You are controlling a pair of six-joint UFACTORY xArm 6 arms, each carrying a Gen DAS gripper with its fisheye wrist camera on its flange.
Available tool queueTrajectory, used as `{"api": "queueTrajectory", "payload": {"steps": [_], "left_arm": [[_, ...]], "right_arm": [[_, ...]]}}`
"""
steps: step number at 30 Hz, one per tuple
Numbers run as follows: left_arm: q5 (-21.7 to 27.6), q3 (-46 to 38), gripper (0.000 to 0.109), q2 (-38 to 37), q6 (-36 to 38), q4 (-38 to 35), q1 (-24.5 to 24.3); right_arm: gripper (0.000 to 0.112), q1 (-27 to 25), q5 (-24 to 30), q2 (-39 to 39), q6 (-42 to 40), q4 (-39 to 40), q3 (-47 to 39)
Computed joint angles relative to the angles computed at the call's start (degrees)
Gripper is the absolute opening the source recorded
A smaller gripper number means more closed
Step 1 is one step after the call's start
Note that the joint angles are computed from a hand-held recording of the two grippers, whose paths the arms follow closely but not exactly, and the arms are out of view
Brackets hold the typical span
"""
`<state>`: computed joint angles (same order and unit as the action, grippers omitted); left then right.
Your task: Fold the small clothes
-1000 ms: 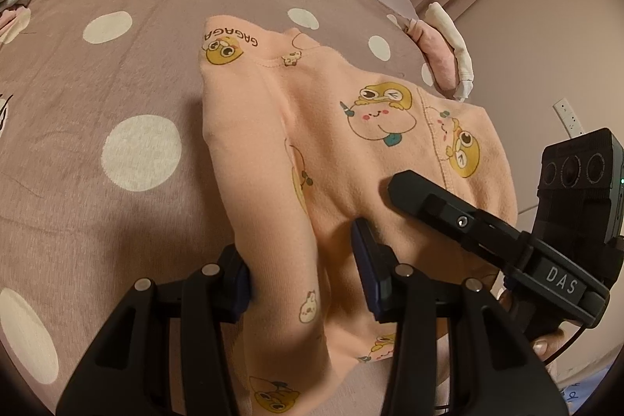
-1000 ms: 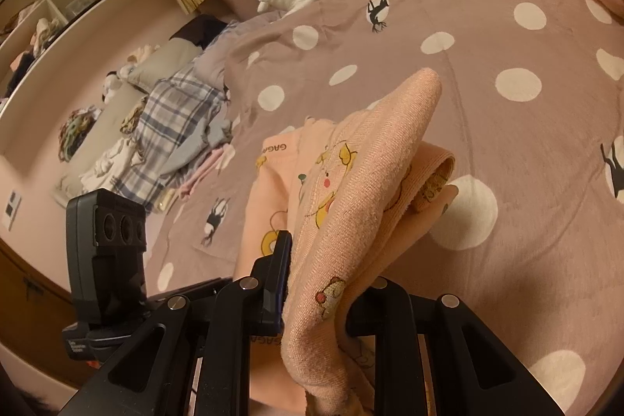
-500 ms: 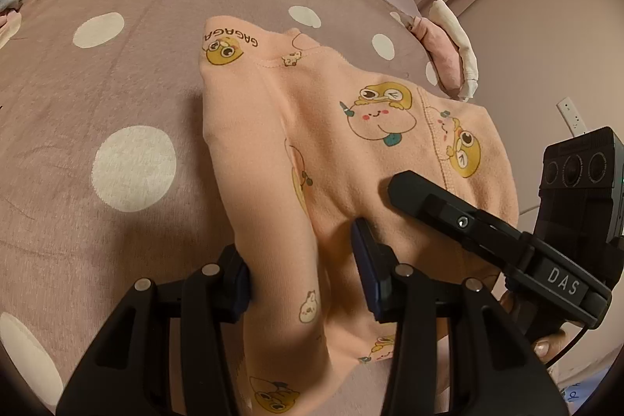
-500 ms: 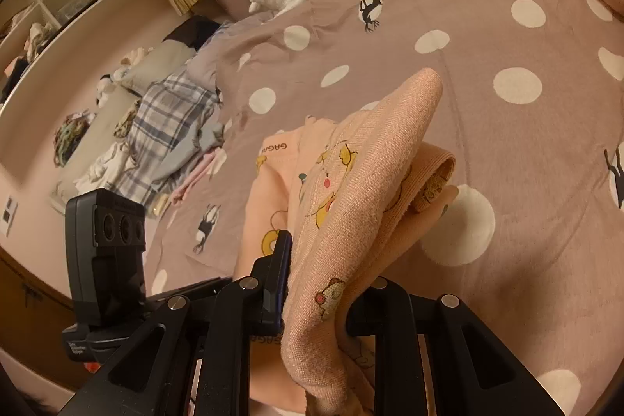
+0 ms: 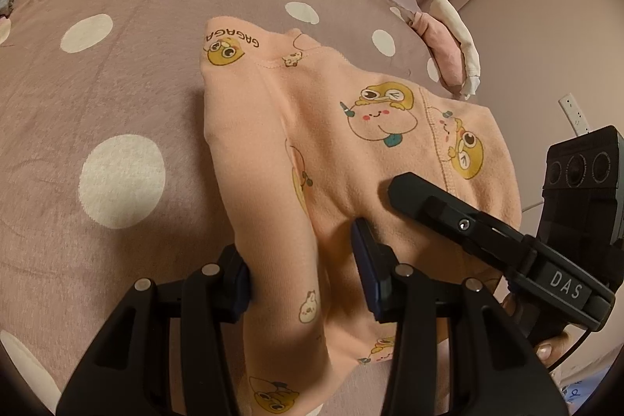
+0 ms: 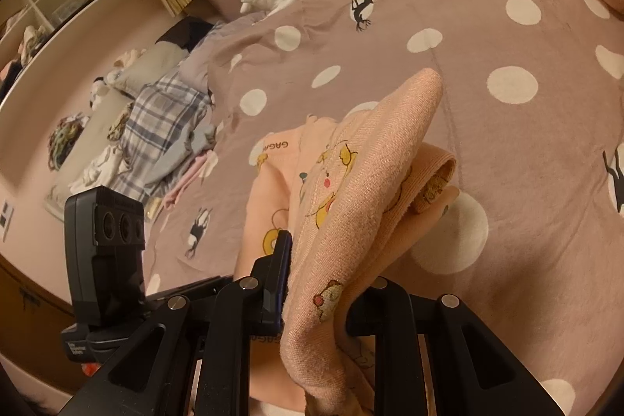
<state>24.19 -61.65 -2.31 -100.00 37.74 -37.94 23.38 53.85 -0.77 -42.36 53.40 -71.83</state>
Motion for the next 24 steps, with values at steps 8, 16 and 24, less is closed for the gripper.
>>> {"api": "queueTrajectory", "payload": {"steps": [8,16,24], "left_arm": [[-0.7,-1.5,0.044,1.8,2.3,-1.6,0.8],[-1.2,-2.2,0.044,3.2,4.3,-3.7,1.2],[-1.5,-5.7,0.044,5.5,7.0,-5.0,1.3]], "right_arm": [[0.023,-0.5,-0.3,0.8,0.3,0.1,-0.5],[0.024,-0.8,-0.7,2.0,1.9,-0.5,-1.0],[0.024,-2.0,-0.8,1.6,2.1,-0.1,-1.4]]}}
